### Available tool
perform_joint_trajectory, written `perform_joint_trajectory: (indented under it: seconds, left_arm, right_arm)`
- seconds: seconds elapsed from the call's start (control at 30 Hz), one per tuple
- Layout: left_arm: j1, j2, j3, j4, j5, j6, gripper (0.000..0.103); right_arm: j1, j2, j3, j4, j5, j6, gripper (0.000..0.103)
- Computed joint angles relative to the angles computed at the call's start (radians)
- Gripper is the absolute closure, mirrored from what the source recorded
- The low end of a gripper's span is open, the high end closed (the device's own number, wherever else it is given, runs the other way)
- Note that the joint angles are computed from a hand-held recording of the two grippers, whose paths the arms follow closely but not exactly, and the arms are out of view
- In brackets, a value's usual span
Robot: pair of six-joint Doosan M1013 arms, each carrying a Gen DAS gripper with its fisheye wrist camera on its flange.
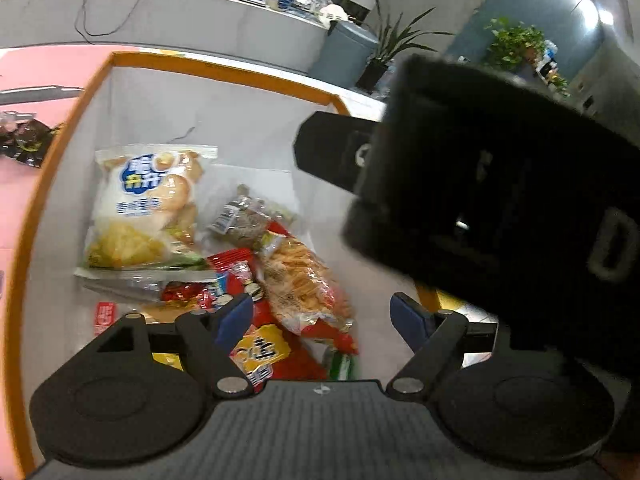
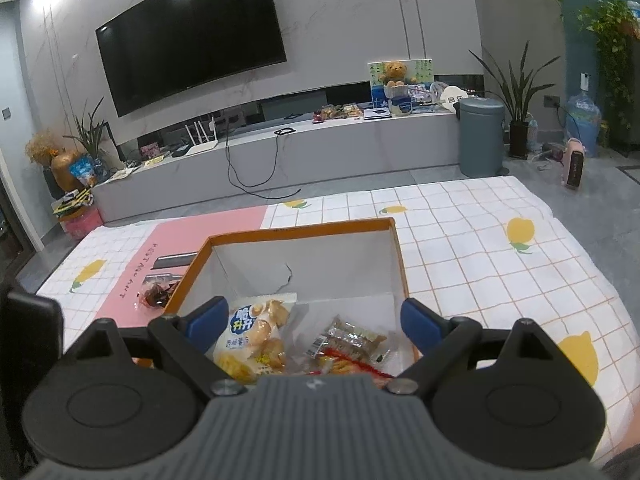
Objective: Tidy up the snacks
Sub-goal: 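Lower the Mimi bag into the box and open the left tool, then move both tools back toward the remaining snacks on the pink mat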
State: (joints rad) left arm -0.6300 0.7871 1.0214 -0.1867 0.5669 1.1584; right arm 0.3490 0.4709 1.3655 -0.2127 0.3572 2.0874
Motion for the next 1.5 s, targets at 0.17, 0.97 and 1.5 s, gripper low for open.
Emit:
perform_joint_trajectory:
  seconds: [0.17, 0.97, 1.5]
  left_arm:
    - [-0.001, -0.042, 0.053, 0.013, -0.035, 0.015, 0.012]
    - [-0.013, -0.233, 0.270, 0.452, -0.092, -0.215, 0.011]
    - [0.030, -0.276, 0.370, 0.476, -0.139, -0.229, 0.011]
  right_arm:
    - [0.001, -0.009, 0.013, -0.051, -0.016, 0.077, 0.012]
    - [0.047, -0.042, 0.044, -0.225, 0.019, 0.278, 0.013]
    - [0.047, 0.026, -0.058, 0.079, 0.252, -0.158, 0.091]
